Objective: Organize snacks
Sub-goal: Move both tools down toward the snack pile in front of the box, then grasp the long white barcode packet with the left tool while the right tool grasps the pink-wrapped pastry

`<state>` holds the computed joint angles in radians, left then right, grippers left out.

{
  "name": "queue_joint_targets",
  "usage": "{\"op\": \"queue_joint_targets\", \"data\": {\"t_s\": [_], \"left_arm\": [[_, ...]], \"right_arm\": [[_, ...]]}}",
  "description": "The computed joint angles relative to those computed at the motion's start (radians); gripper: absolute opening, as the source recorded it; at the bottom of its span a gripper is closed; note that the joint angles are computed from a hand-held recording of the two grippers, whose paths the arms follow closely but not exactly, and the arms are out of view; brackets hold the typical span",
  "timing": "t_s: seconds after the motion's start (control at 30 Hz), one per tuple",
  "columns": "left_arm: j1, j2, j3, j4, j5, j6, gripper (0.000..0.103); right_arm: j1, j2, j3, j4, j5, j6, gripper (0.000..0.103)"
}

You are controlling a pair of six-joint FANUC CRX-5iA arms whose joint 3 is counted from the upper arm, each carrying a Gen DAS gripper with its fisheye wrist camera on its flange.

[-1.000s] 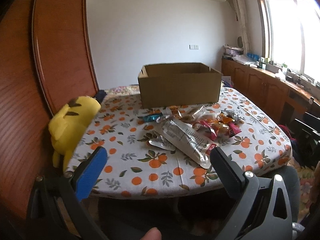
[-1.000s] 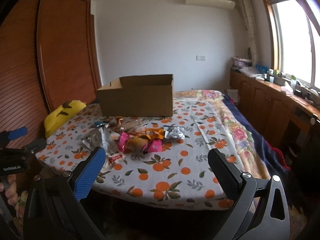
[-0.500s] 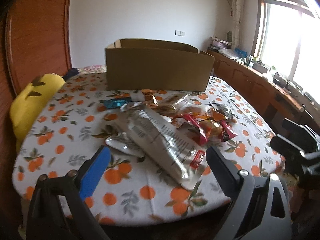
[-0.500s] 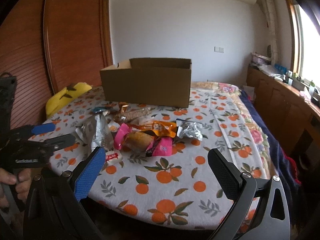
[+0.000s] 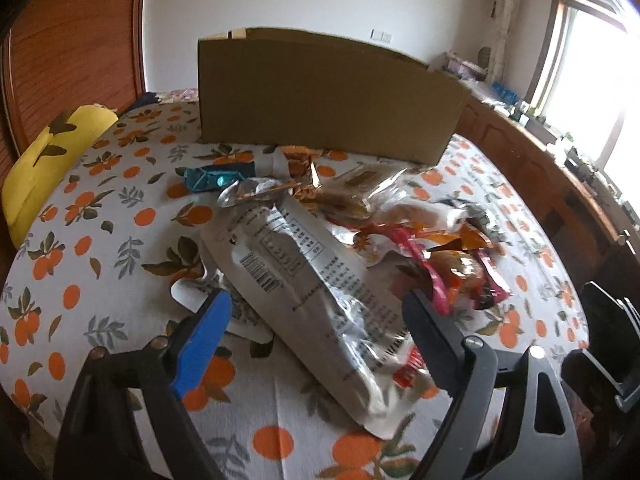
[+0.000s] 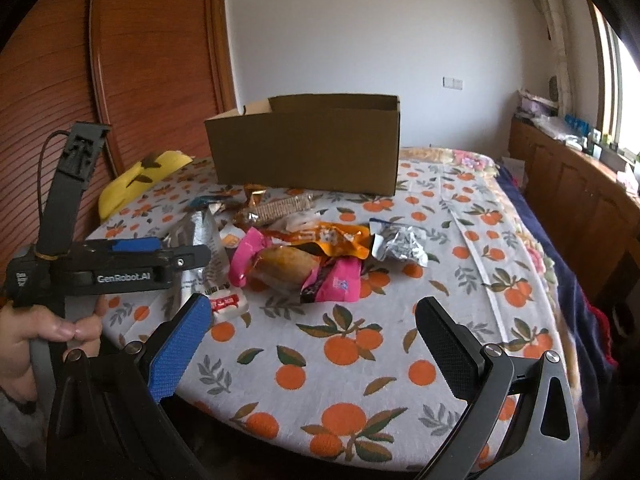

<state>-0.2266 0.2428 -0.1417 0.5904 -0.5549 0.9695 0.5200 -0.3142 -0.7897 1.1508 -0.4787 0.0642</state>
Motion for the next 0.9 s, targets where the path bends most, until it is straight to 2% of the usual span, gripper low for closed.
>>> {"op": "queue_joint_targets", "data": {"t_s": [0.17, 0.3, 0.4, 0.47, 0.53, 0.7, 0.83, 0.9], "left_arm": [[-0.005, 0.049, 0.081, -0.121, -0.031, 0.092, 0.088], [-0.004, 0.077, 0.122, -0.131, -0.055, 0.102, 0.090], [-0.001, 0.085, 0.119, -0.095, -0.051, 0.054, 0.087], [-0.001, 0.077, 0.093, -0.044, -0.031, -0.016, 0.063], [0.009, 0.071, 0.060, 0.048, -0.033, -0.092, 0.051], [0.032, 0.071, 0.044, 0.124, -0.081, -0.159, 0.045], [0.031, 0.048, 0.011, 0.154, -0.065, -0.216, 0.042], [0.031, 0.042, 0.005, 0.164, -0.064, -0.233, 0.040]], "right_arm": [[-0.045, 0.031, 0.012, -0.007, 0.058, 0.026, 0.103], [-0.074, 0.066, 0.040, -0.062, 0.101, 0.100, 0.103], [-0.093, 0.094, 0.066, -0.108, 0.128, 0.160, 0.103], [-0.100, 0.107, 0.080, -0.136, 0.141, 0.195, 0.103], [-0.099, 0.120, 0.096, -0.180, 0.144, 0.247, 0.103], [-0.098, 0.145, 0.125, -0.256, 0.135, 0.322, 0.103], [-0.095, 0.161, 0.149, -0.314, 0.128, 0.381, 0.103], [-0.092, 0.173, 0.176, -0.392, 0.127, 0.470, 0.103]]}}
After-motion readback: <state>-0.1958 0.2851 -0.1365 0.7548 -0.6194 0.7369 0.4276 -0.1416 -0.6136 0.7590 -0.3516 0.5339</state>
